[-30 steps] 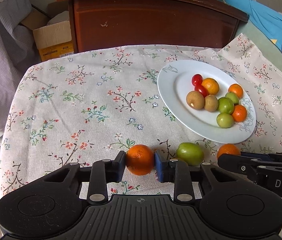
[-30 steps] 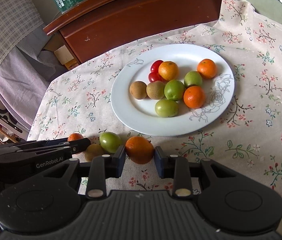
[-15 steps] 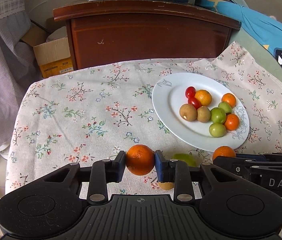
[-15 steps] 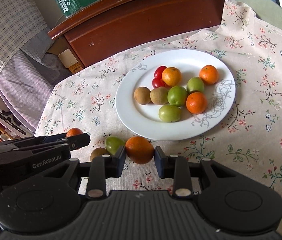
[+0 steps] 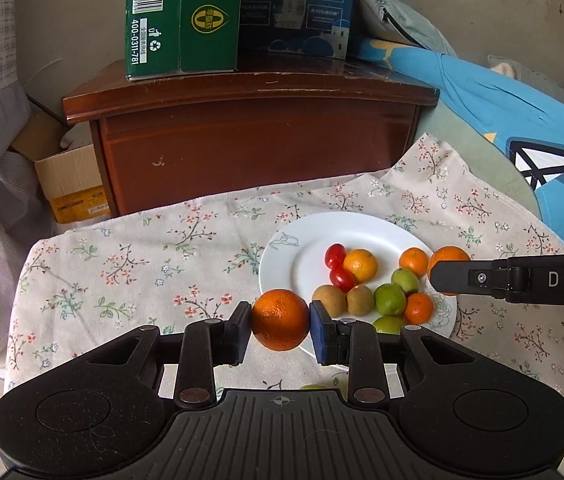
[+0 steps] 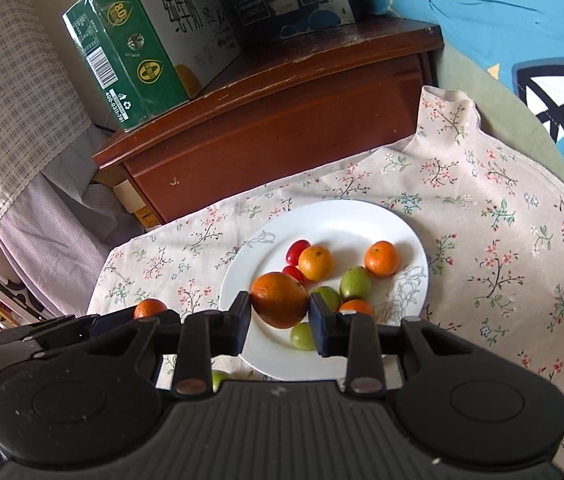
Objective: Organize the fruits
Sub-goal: 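Carry both oranges over the plate and open both tools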
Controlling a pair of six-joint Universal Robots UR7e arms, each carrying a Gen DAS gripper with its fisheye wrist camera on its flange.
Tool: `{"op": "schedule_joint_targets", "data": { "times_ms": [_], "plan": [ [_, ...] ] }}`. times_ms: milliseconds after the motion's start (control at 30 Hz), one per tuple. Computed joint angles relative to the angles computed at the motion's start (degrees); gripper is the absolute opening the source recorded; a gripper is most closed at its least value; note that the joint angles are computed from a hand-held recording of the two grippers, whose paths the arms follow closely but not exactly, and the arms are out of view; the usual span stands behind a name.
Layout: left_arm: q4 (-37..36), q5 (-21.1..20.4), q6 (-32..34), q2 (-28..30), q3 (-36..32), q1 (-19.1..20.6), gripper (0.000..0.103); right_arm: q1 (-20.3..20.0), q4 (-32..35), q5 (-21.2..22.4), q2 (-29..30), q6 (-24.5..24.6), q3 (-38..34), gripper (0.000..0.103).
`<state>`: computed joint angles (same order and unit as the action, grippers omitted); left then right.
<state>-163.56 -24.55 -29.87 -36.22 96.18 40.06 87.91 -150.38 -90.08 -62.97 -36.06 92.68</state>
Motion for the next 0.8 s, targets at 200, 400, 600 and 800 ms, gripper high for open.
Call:
{"op": "schedule_joint_targets", "data": {
  "times_ms": [200,400,600,800],
  "plan": [
    [-4.53,-0.79,5.29,2.44,-3.55,1.54,0.028,0.22,0.12,-0.23,2.7,-0.96,-3.1,0.031],
    [-5.91,-2.56,7.63,4.28,-6.68,3.34,0.028,-0.01,0.3,-0.53,4.95,-0.75,-5.36,0.031],
    [-5.4,-3.28,8.33,5.77,-9.29,4.71,0.028,-0.09,0.34,-2.25,7.03,-0.83,-7.26,0.031],
    [-3.58,-4.04,7.81,6.46,-10.85,5.55,0.028,-0.16,0.09,-2.94,8.26,-0.83,-8.28,0.031]
  ]
}}
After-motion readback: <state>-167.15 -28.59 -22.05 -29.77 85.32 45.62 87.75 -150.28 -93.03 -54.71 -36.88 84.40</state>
